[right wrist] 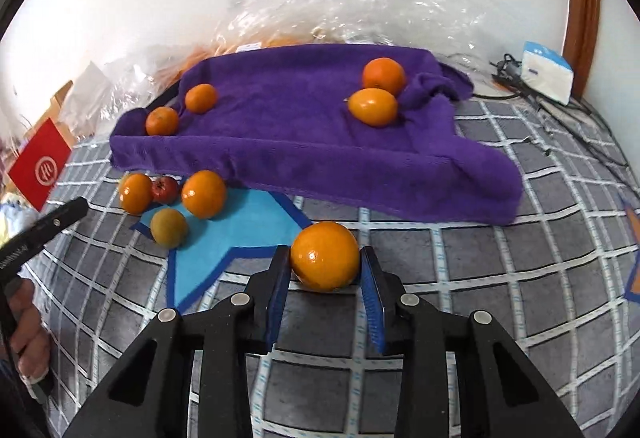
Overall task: Organize fruits
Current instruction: 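Grasp an orange on the star mat with the right gripper while the left approaches, then grasp the yellow-green round fruit with the left gripper while the right holds its orange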
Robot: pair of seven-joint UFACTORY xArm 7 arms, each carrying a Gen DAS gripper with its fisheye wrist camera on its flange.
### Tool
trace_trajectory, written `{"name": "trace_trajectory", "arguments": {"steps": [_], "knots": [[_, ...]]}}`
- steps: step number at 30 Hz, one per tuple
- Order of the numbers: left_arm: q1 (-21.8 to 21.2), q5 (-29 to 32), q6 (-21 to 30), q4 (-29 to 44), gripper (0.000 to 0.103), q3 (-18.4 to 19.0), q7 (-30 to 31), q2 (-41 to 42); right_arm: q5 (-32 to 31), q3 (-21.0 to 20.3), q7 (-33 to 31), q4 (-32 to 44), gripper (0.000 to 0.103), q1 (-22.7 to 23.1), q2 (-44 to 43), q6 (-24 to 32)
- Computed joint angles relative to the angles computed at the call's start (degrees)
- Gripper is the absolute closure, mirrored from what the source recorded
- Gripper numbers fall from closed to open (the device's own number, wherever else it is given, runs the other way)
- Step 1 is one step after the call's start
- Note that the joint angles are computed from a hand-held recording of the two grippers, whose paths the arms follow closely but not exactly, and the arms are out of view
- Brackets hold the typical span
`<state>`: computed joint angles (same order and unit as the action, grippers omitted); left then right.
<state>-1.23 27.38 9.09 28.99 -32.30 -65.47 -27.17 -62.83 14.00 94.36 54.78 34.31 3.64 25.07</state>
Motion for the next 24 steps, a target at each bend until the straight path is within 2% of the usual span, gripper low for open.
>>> {"name": "trace_trajectory", "arguments": {"steps": [3, 4, 7, 11, 13, 15, 17, 20, 24], "knots": [[-3.1, -1.2, 0.0, 1.3, 0.049, 3.0, 3.0, 0.9, 0.7, 0.1, -2.4, 0.4, 0.068, -0.2, -1.5, 1.8], [-2.7, -1.0, 0.3, 2.1, 0.049, 2.6, 3.3, 1.2, 0.5, 0.1, -2.6, 0.6, 0.068, -0.5, -1.9, 1.6], [-0.9, 2.1, 7.4, 7.7, 0.052, 0.0, 3.4, 4.2, -1.3, 0.1, -2.0, 1.1, 0.068, -1.7, -2.5, 0.7], [-2.8, 5.1, 10.2, 11.0, 0.061, 1.6, 1.9, 9.4, -6.6, -0.1, 2.8, 0.4, 0.068, -2.8, -1.9, -2.1], [-4.0, 5.9, 9.9, 11.3, 0.065, 3.0, 1.2, 10.9, -8.6, -0.2, 5.1, 0.1, 0.068, -3.0, -1.3, -2.9], [-6.2, 5.4, 9.5, 11.8, 0.065, 5.3, 2.0, 12.4, -6.7, -0.2, 3.7, 0.5, 0.068, -2.9, -0.5, -2.0], [-7.4, 6.5, 8.7, 12.2, 0.065, 6.7, 1.4, 13.3, -7.5, -0.4, 4.4, 0.6, 0.068, -2.6, -0.7, -1.3], [-9.6, 7.1, 10.1, 14.7, 0.067, 8.8, 2.0, 16.2, -9.7, -0.5, 7.0, 0.1, 0.068, -2.7, -1.1, -2.2], [-12.9, 7.0, 10.4, 15.9, 0.067, 11.9, 2.8, 18.5, -8.1, -0.5, 6.0, 0.1, 0.068, -2.8, -0.7, -2.1]]}}
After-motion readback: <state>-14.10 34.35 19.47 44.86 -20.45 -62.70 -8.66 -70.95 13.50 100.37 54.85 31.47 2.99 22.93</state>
